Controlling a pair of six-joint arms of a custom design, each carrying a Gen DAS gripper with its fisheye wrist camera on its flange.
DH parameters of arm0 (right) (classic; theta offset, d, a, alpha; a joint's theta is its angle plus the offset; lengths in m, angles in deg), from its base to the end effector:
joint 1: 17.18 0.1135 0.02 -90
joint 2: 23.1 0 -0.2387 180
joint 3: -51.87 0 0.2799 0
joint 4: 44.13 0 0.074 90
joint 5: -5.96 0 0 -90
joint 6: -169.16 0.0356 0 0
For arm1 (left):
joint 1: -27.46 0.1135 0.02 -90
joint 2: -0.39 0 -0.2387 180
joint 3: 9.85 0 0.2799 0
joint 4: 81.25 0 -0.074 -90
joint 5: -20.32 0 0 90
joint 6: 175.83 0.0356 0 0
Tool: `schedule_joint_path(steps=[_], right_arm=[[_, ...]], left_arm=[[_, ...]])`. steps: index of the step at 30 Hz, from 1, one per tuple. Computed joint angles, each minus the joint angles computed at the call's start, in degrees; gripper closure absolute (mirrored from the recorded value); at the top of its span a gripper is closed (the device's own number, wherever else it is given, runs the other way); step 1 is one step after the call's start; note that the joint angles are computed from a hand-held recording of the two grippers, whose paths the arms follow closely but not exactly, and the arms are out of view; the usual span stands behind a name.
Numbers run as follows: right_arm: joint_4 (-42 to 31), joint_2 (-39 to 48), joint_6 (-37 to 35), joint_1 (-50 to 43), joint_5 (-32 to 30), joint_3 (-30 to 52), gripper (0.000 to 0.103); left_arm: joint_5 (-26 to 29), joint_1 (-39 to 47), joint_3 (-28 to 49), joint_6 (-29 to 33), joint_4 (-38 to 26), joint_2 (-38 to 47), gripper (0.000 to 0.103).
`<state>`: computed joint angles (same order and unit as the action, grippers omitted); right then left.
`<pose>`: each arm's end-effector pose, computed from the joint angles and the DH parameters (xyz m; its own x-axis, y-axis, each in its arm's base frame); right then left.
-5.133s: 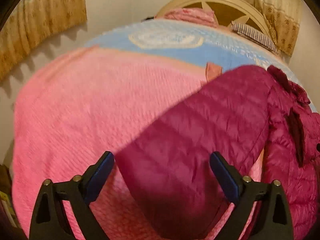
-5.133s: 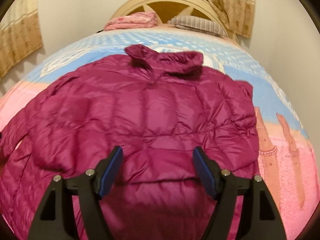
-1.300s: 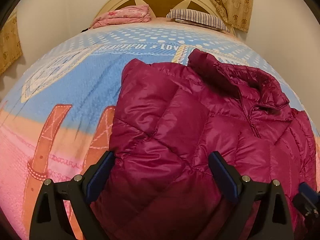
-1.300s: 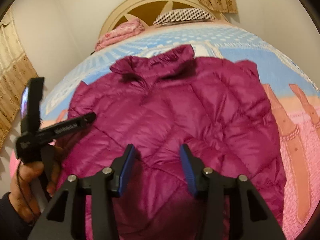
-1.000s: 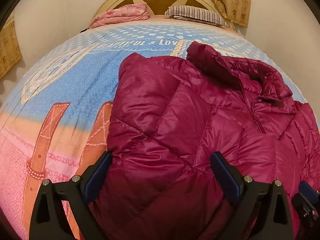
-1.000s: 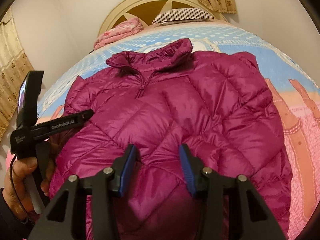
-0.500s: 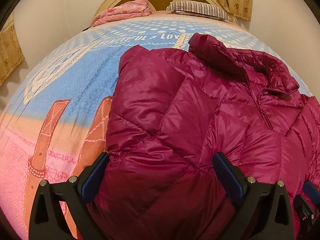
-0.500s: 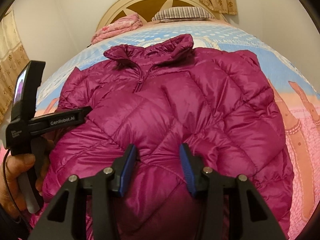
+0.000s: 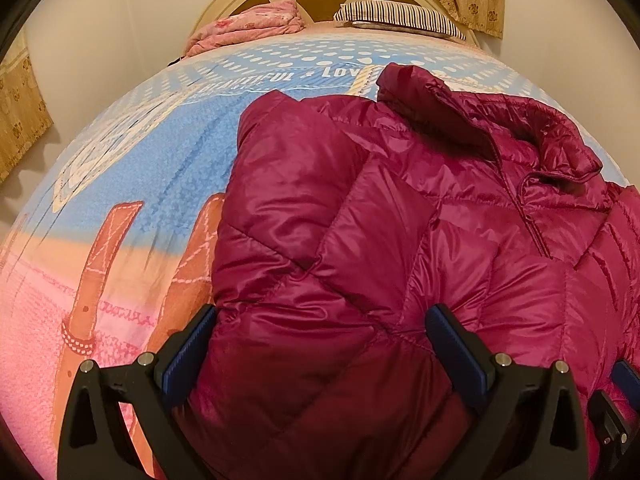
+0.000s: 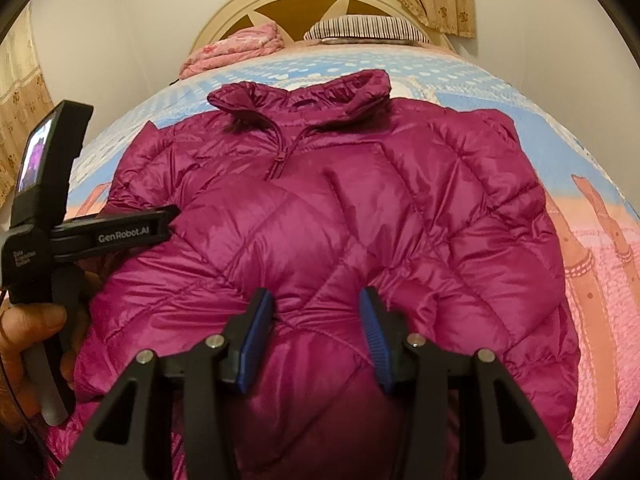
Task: Fold large clothes
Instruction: 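Open both tools and release the narrowed jacket on the bed, then grasp the jacket hem with both tools and lift it toward the collar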
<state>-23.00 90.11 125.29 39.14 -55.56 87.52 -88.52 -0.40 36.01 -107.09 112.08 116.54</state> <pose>0.1431 0.1841 -0.0282 -0.7421 0.0291 -0.6696 -0.0725 0.9897 0.1233 0.2514 -0.1199 -0.0260 -0.7946 0.0319 -0.6063 -0.0016 0.9985 0.0546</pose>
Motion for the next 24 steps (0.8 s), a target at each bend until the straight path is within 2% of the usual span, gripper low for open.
schedule_joint_path(steps=[3,14,20,24], right_arm=[[-1.72,0.02,0.09,0.45,0.82,0.7,0.054],[-3.12,0.11,0.14,0.88,1.49,1.4,0.053],[-2.18,-0.56,-1.44,-0.28,-0.65,0.83,0.051],[-1.67,-4.13,-5.4,-1.74,-4.49,-1.18,0.039]], left_arm=[[-1.32,-0.72,0.09,0.01,-0.26,0.11,0.001],[-0.3,-0.17,0.01,0.0,0.32,0.3,0.001],[0.98,0.56,-0.23,0.25,0.59,-0.04,0.001],[2.65,1.84,-2.99,1.36,-1.61,-5.38,0.001]])
